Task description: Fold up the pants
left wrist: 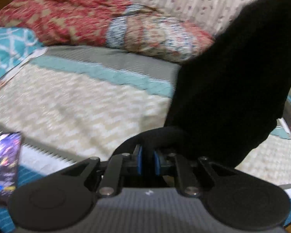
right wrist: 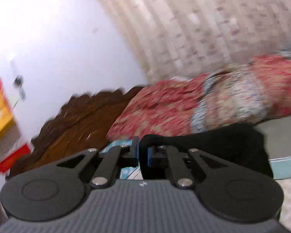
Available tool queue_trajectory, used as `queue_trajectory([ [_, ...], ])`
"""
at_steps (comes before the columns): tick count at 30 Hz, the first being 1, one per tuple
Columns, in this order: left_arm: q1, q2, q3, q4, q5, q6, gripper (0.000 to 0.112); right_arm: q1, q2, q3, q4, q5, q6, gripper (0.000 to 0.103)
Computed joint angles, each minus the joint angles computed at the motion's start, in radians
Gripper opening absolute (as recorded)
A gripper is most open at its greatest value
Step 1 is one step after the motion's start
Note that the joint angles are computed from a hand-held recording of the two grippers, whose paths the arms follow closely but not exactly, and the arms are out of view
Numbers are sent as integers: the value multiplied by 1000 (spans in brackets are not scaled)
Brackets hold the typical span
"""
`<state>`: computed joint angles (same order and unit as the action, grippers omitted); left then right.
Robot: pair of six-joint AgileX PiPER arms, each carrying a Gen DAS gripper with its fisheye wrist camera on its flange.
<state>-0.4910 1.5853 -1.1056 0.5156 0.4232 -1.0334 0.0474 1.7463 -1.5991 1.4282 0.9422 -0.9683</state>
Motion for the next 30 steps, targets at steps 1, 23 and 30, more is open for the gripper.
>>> queue_trajectory([
  [1,19,-13,23,-13,0,5,12,30,36,-43,-59,15,38,22],
  [23,-122,-130,93,493,196,-404,63,-106,241,318,-109,-212,322,49],
  [30,-294,-77,-22,705,278,-265,94,-155,8,439,63,-63,106,17],
])
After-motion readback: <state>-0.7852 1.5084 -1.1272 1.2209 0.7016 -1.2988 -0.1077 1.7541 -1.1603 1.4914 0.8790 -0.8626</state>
